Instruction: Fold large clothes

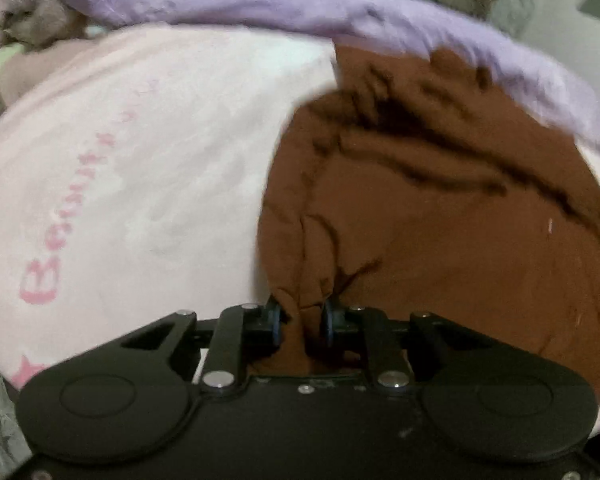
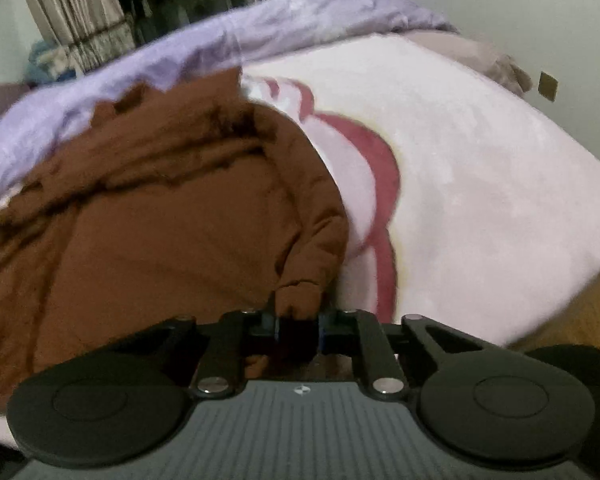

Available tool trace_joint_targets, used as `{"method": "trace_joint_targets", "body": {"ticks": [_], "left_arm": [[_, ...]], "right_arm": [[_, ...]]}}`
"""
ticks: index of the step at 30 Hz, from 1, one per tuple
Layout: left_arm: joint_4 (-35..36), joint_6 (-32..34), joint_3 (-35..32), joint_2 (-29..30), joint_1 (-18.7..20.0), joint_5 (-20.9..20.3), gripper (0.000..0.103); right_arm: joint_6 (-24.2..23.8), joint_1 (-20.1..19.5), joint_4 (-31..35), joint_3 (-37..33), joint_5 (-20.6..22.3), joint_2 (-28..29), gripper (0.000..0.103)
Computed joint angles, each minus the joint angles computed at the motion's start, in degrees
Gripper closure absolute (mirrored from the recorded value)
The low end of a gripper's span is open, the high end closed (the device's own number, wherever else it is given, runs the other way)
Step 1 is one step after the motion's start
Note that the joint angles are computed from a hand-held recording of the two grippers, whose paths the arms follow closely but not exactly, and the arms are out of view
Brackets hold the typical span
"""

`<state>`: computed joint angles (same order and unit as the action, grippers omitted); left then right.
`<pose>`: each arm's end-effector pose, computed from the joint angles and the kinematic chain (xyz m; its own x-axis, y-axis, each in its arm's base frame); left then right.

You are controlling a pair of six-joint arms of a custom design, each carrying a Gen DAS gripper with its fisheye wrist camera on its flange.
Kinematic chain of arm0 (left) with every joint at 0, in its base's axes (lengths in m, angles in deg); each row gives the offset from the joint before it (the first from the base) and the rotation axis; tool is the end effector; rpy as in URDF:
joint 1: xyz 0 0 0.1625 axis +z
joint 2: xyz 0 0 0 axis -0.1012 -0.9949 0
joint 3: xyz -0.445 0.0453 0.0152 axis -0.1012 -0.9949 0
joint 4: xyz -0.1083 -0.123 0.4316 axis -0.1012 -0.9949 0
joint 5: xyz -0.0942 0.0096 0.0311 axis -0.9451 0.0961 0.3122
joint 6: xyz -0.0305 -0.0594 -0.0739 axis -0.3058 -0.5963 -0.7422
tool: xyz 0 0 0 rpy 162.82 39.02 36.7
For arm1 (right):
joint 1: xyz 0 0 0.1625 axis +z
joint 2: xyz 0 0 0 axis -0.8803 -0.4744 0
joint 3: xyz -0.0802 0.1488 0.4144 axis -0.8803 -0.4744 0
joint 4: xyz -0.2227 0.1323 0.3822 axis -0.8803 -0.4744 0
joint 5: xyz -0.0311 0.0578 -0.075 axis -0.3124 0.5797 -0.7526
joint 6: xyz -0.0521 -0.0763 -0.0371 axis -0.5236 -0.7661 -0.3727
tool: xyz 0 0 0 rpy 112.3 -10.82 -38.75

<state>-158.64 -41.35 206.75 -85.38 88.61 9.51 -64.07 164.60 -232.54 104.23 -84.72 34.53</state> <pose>0.1493 -0.4735 0.3480 -0.7264 -0.4586 -0.5119 0.1534 0.6178 -0.7712 0.2147 -0.5571 -0.0168 -0.8441 -0.0620 0.5326 -0.4167 0.7011 -0.5787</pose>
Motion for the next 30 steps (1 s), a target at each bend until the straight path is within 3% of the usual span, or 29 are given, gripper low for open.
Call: {"method": "trace_joint_targets", "body": {"ticks": [3,8,14,17,19,21,23,27,30], "left_arm": [[-7.8,7.6,0.2,1.0,-2.8,2.3,0.087],[-13.1,12.8,-6.6,5.2,-3.1,2.0,0.088],[-13.9,19.7,-23.9,13.7,-2.0,-3.8,0.088],[-7.5,19.2,-37.0,19.6,-0.1,-7.5,0.083],[-1.2,15.0,-44.6,22.3,1.4,-10.8,0.059],[-3.1,12.3,-49.1,24.9,2.1,-10.4,0.036],[-6.6,13.5,-50.3,26.3,2.7,-9.6,0.035],[-0.9,12.4,-49.8,26.1,5.1,-10.3,0.035],[7.5,8.7,-50.5,26.8,6.5,-7.7,0.035]], "right_arm": [[-1.5,1.6,-4.0,-0.3,0.9,-0.2,0.088],[-2.6,2.9,-4.3,-6.4,4.5,0.5,0.09],[-0.9,3.9,1.9,-27.0,5.9,7.8,0.093],[1.8,3.3,6.4,-40.8,8.8,13.4,0.092],[3.9,2.7,11.0,-51.4,9.2,17.9,0.082],[4.4,1.9,14.5,-59.3,10.6,21.7,0.047],[2.4,1.1,14.8,-62.4,11.0,23.8,0.029],[-5.6,0.1,9.7,-63.3,7.9,26.8,0.023],[-8.7,-0.2,14.4,-65.1,4.5,28.2,0.023]]}}
